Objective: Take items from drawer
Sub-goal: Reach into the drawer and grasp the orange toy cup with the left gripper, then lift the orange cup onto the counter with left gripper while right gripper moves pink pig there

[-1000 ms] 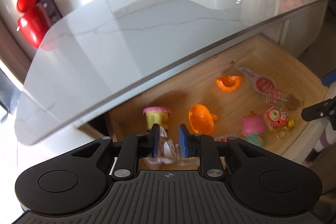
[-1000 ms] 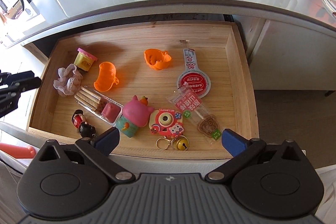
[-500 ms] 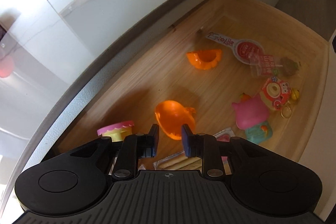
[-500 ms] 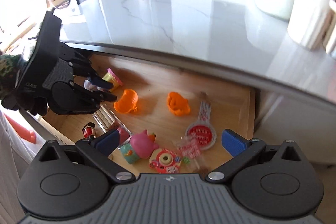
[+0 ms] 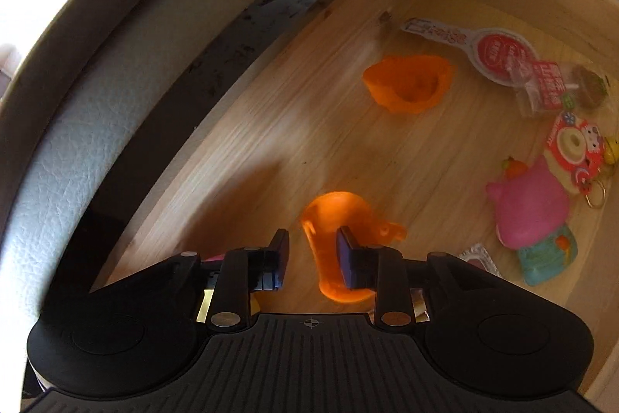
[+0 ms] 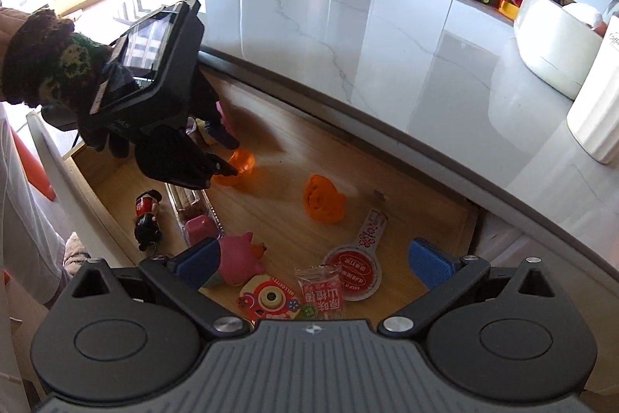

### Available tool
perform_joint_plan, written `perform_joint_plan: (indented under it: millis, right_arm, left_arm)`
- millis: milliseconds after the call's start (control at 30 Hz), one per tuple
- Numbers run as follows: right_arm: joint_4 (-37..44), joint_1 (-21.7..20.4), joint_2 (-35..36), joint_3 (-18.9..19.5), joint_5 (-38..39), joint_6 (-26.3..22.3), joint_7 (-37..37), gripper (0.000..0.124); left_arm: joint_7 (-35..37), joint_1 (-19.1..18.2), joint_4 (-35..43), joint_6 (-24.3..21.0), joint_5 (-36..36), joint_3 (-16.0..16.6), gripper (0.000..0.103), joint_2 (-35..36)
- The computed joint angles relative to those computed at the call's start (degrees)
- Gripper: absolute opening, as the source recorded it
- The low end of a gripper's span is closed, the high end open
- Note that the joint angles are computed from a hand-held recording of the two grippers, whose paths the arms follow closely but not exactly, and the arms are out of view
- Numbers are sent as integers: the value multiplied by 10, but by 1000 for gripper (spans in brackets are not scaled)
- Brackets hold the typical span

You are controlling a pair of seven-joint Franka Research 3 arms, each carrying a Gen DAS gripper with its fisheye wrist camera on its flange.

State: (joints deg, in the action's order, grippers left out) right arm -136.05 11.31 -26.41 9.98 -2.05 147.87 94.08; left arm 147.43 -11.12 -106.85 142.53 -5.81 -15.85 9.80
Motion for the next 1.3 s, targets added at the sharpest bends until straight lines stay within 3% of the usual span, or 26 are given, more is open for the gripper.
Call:
perform_joint_plan:
  millis: [233,300,400,500,567,633,733,767,800,867,967,1067,1167,1300]
  right_arm:
    - [6,3,11,-9,17,-10,0,103]
    - [8,4,15,-12,23,-12,2,103]
    - [12,2,21,-10,21,-12,6,103]
    - [18,-1,29,-6,11,-7,11,103]
    - [20,-6,34,0,-4,6,19,103]
    - [23,-19,41,13,-36,19,36,93]
    - [41,-8,57,7,-43,2,22,66]
    - [51,5,64,-4,-27,-13,2,56]
    - [62,19,70,-16,-4,-28,-22,53]
    - [90,54,84,-48,70,-67,-95,53]
    - [158,69,132,-62,120,-144,-182,54]
    - [271,59,222,-55,121,-261,-159,65]
    - [361,59,302,-53,135,-358,-139,75]
    - [439,80,381,-49,82,-425,-130,81]
  left_arm:
    - [-63,3,56,-61,-19,1,25,30]
    - [-69,10,75,-96,-38,-1,17,35]
    - [-39,25,93,-157,-70,-5,14,32]
    - [28,33,62,-168,-84,-2,14,-9]
    - [59,37,40,-153,-116,6,14,-43]
    - [64,40,41,-171,-172,19,14,-65]
    - [76,44,21,-177,-247,43,14,-112]
    - [75,46,17,-185,-274,55,14,-124]
    - [70,47,12,-192,-299,65,14,-132]
    - [53,48,-2,-194,-355,81,14,-141]
    - [25,56,-7,-211,-414,99,14,-140]
    - [5,61,-5,-205,-414,101,14,-137]
    - [-22,73,25,-230,-404,108,14,-122]
    - [-22,80,29,-242,-387,99,14,-116]
